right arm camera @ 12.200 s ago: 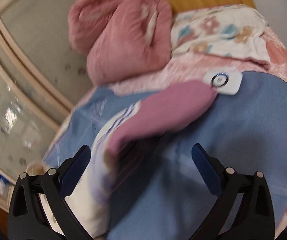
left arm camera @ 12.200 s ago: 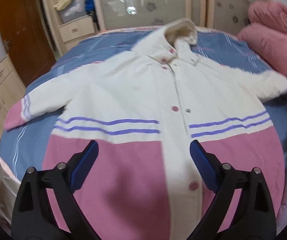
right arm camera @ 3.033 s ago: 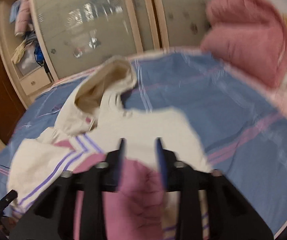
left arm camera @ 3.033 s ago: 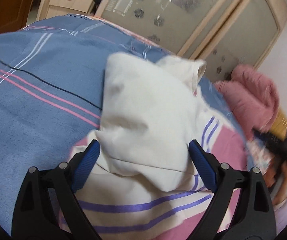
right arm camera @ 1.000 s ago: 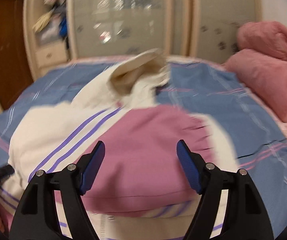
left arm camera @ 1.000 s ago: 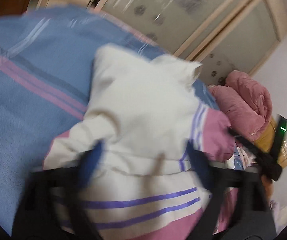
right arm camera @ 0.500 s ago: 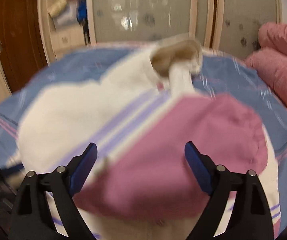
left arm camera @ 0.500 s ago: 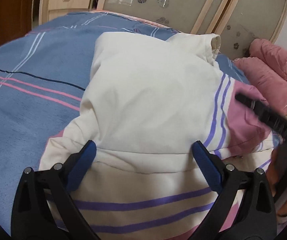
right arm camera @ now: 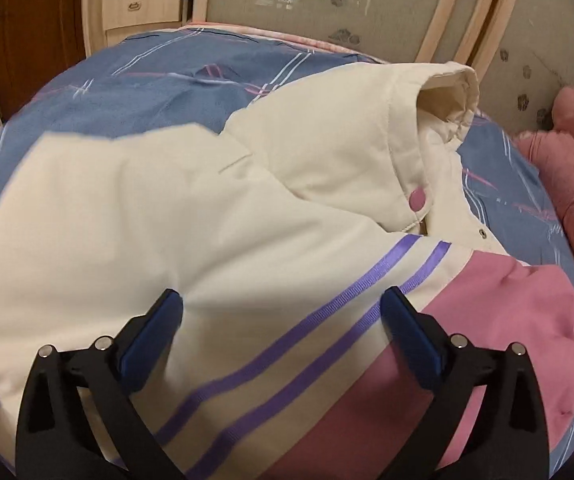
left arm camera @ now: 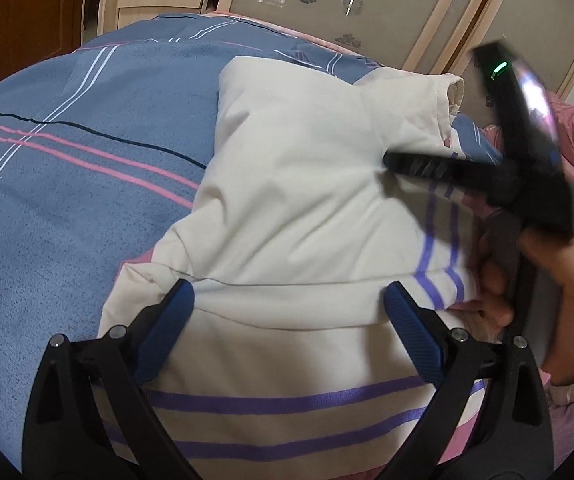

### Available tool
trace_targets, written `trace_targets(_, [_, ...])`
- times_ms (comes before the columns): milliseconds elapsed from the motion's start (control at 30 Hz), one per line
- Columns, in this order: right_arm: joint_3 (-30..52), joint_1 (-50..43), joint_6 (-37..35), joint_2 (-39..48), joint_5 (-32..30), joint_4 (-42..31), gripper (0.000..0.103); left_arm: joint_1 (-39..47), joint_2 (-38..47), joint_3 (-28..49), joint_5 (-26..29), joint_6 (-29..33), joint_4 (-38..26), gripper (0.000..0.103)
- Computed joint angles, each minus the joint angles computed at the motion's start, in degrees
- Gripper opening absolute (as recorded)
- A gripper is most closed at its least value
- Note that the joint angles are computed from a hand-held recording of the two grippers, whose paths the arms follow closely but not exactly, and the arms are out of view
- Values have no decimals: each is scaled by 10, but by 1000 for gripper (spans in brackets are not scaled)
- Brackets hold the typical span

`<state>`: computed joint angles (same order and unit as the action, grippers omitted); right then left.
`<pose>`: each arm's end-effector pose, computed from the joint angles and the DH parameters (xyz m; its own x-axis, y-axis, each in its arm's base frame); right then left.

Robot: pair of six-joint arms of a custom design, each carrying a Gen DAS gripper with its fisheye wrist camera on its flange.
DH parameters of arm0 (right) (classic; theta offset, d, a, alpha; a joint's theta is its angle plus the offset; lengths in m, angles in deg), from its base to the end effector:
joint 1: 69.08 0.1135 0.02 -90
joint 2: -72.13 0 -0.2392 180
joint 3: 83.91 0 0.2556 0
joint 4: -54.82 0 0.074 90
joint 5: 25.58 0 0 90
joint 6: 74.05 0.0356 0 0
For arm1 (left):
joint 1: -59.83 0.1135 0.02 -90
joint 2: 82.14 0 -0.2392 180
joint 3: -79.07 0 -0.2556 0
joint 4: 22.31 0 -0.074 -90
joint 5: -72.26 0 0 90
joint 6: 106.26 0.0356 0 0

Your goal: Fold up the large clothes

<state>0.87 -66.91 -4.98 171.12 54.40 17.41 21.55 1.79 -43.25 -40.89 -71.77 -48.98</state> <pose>0.3724 0.0203 0.2015 -0.6798 -0.3778 -0.6286 -0.4155 0.9047 -0.0944 0.2350 -0.1676 0.1532 -0.6708 -0.4361 -0.5999 -0.2990 0.8992 -0.3193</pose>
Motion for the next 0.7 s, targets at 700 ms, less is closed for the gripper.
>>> trace_targets(700, [1, 58, -38, 2, -74, 28, 71, 8, -52, -58, 26, -33, 36, 98])
